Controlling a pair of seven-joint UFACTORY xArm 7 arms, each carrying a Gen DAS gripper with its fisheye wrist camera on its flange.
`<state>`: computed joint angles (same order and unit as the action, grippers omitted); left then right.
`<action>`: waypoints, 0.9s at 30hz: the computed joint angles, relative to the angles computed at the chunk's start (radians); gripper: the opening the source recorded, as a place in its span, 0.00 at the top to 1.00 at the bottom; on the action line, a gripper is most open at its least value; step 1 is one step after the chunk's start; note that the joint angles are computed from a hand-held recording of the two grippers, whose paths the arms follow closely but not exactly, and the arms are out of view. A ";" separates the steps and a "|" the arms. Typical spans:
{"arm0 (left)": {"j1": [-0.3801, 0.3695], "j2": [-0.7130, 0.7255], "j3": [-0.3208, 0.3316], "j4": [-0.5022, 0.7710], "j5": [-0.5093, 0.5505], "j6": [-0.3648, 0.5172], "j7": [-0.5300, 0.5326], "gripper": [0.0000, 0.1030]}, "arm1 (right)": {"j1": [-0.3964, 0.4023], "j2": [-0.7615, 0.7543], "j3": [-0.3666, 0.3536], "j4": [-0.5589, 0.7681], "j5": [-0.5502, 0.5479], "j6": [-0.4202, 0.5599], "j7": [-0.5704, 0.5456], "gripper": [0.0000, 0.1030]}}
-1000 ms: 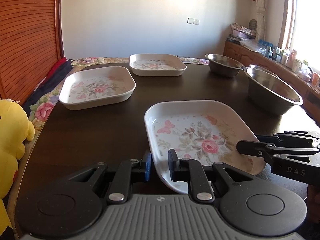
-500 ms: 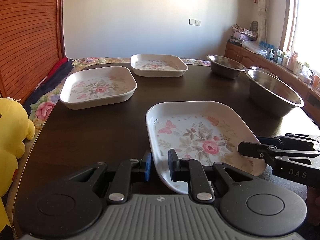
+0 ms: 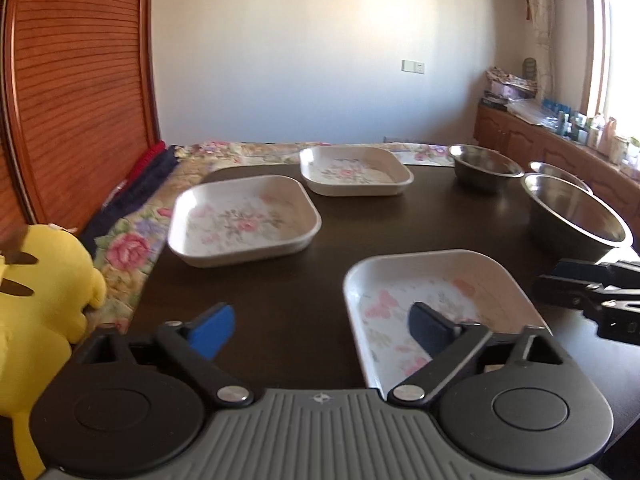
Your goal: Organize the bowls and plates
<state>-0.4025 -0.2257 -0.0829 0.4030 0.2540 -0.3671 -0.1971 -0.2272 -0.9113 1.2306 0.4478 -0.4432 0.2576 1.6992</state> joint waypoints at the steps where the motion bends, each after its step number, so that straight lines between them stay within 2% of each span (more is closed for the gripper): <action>1: 0.026 -0.001 -0.034 0.005 -0.034 0.006 0.021 0.00 | 0.000 -0.003 -0.006 0.000 -0.003 0.002 -0.005 0.60; 3: 0.072 -0.001 -0.093 0.018 -0.099 0.028 0.067 0.00 | -0.004 -0.008 -0.019 -0.001 -0.013 -0.003 -0.016 0.52; 5: 0.148 -0.002 -0.189 0.036 -0.190 0.064 0.131 0.00 | -0.013 -0.009 -0.029 0.004 -0.023 -0.004 -0.035 0.48; 6: 0.193 -0.003 -0.243 0.045 -0.235 0.077 0.163 0.00 | -0.019 -0.006 -0.035 0.008 -0.028 -0.006 -0.048 0.41; 8: 0.210 -0.005 -0.261 0.054 -0.265 0.092 0.191 0.00 | -0.031 -0.005 -0.047 0.011 -0.038 -0.019 -0.070 0.32; 9: 0.202 -0.005 -0.251 0.055 -0.266 0.094 0.196 0.00 | -0.038 -0.002 -0.053 0.014 -0.042 -0.025 -0.083 0.27; 13: 0.084 0.004 -0.106 0.065 -0.203 0.100 0.164 0.00 | -0.086 0.018 -0.069 0.030 -0.047 -0.074 -0.131 0.13; 18: 0.088 0.005 -0.101 0.086 -0.193 0.126 0.167 0.00 | -0.158 0.067 -0.063 0.071 -0.036 -0.113 -0.203 0.07; 21: 0.065 0.016 -0.062 0.099 -0.172 0.118 0.164 0.00 | -0.199 0.102 -0.050 0.101 -0.022 -0.124 -0.243 0.00; 25: 0.082 0.039 -0.057 0.132 -0.163 0.119 0.180 0.00 | -0.256 0.147 -0.036 0.141 0.001 -0.146 -0.292 0.00; 27: 0.056 0.056 -0.011 0.154 -0.139 0.121 0.170 0.00 | -0.279 0.188 -0.032 0.176 0.013 -0.128 -0.323 0.00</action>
<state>-0.3469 -0.1701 -0.0942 0.5570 0.1154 -0.2461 -0.0274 -0.5063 -0.7229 1.1983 0.6240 -0.4304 0.1293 1.3766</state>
